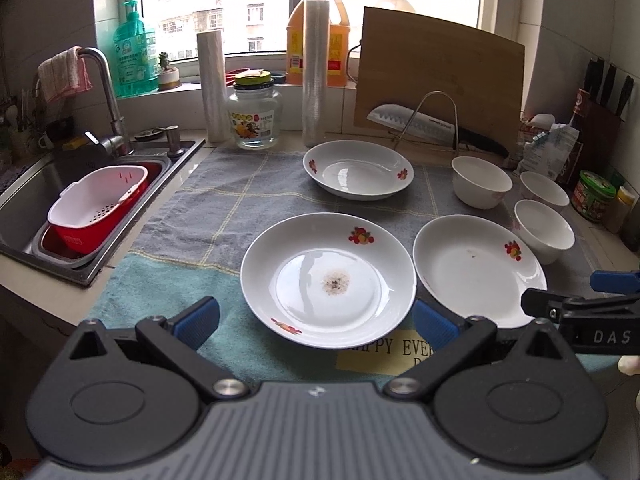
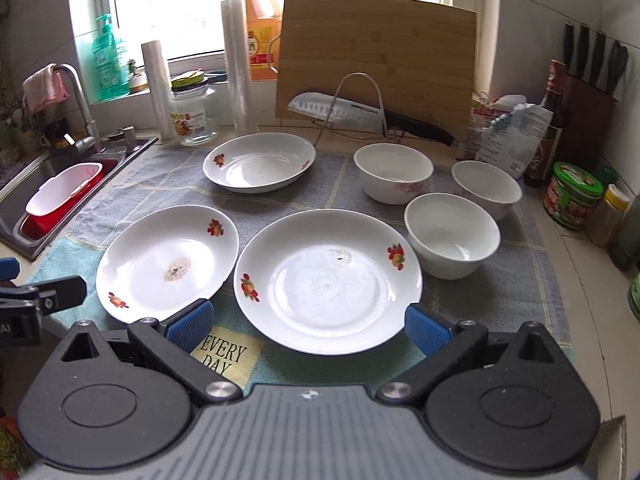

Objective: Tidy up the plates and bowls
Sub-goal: 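Move the left tool to the stained white plate and grasp its rim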

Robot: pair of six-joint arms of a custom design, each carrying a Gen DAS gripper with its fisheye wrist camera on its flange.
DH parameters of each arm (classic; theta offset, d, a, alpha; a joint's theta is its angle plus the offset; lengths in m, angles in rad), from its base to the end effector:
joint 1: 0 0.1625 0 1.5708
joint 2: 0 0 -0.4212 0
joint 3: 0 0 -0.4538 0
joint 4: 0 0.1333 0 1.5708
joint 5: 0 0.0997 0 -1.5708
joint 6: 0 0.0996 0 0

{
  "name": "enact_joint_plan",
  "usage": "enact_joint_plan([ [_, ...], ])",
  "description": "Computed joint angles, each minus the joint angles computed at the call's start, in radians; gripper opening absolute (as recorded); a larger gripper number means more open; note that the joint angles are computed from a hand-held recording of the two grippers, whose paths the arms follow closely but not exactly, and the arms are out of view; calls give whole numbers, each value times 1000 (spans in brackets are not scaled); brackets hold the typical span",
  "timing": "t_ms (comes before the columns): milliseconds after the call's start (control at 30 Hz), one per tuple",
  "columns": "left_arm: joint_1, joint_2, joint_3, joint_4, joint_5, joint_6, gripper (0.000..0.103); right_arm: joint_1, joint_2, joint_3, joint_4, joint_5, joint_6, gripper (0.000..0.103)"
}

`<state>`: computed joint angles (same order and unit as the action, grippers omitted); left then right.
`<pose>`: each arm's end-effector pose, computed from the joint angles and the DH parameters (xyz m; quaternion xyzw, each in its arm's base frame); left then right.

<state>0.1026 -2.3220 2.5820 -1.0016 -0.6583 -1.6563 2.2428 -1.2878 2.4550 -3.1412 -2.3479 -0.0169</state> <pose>-0.1508 -0.2287 0.2390 0.0995 0.8347 -0.4001 0.3651 0.3083 -0.2856 0.1234 0.2348 -0.8791 0.2949 0.2918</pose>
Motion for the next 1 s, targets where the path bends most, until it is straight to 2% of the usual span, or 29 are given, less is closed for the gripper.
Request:
enact_joint_plan([
  [267,-34,-89,-2,203,-8,-143,102,-40,58,10,-70,92,-63,103],
  [400,-18,-146,-3,269,17,-159,102,-44,113,3,-115,105,-73,103],
  [467,9,-184,-2,273,33,-124,102,-45,147,-3,-135,105,-68,103],
  [633,122,-247,1,186,83,62,102,-35,224,-28,-142,103,-11,103],
  [700,177,-280,5,116,112,172,102,-28,254,-39,-140,103,19,103],
  [833,305,-312,24,-106,159,459,102,-9,316,-70,-137,90,73,103],
  [1000,467,-290,65,-524,149,892,102,13,406,-132,-113,34,131,103],
])
